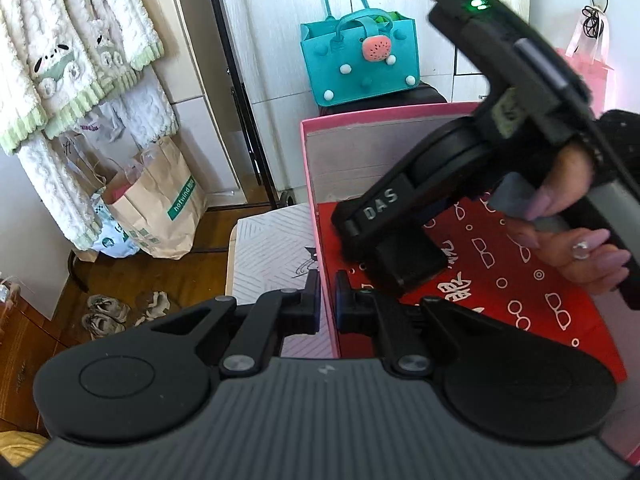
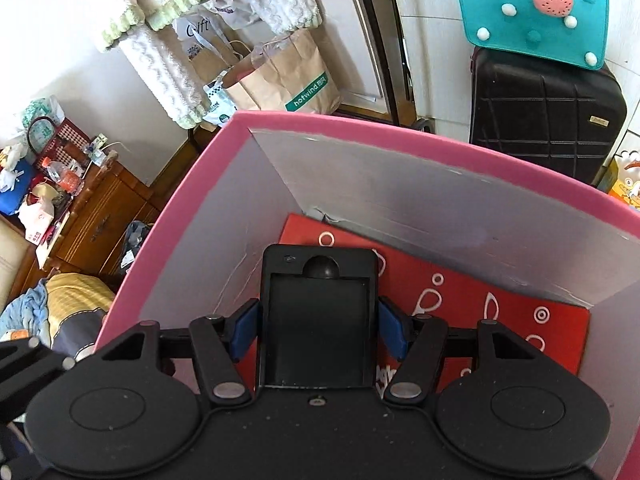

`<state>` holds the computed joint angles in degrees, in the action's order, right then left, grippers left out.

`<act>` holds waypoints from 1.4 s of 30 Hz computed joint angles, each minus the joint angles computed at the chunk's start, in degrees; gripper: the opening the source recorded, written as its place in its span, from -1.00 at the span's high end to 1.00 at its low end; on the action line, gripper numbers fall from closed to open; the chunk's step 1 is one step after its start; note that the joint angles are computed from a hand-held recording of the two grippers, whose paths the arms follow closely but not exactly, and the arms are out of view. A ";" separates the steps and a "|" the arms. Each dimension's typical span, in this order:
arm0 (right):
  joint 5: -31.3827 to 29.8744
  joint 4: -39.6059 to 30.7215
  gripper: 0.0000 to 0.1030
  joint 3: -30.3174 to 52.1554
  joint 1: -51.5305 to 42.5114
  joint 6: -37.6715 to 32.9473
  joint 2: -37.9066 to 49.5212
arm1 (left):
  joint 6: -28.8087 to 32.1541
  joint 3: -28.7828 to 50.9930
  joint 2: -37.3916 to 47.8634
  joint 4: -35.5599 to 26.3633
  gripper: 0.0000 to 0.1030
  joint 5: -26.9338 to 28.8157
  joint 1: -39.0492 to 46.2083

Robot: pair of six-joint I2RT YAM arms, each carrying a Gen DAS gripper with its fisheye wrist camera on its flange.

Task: Organize rigid objects
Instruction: 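Carry the black phone case into the pink box and open the right tool, then move the right tool to the white Wi-Fi router and grasp it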

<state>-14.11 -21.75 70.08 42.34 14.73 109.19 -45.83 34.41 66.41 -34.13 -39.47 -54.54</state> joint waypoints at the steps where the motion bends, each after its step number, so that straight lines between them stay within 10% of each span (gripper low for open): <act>1: -0.31 0.20 -0.30 0.13 -0.19 0.28 0.37 | -1.02 0.41 0.56 -0.83 0.87 -0.73 -0.75; 9: -9.46 -0.58 -0.47 -2.43 -5.24 3.86 -4.14 | -1.12 0.53 0.28 -1.45 0.87 -1.98 -0.99; 20: -9.03 -10.79 -0.48 -17.58 -9.49 -6.66 -36.92 | -0.75 -0.10 -0.06 -0.66 0.87 -1.89 -0.79; 36: -16.92 -23.38 -0.38 -48.04 -40.89 -29.52 -79.77 | -0.13 -0.72 -0.46 0.18 0.87 -1.66 -0.78; 42: -3.20 -16.26 -0.34 -57.90 -28.09 -24.94 -89.65 | 1.59 0.28 1.09 -0.94 0.85 -2.93 -2.19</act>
<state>-17.31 -38.01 12.17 14.25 -10.21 19.54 -44.24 34.69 67.50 -35.07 -42.40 -56.73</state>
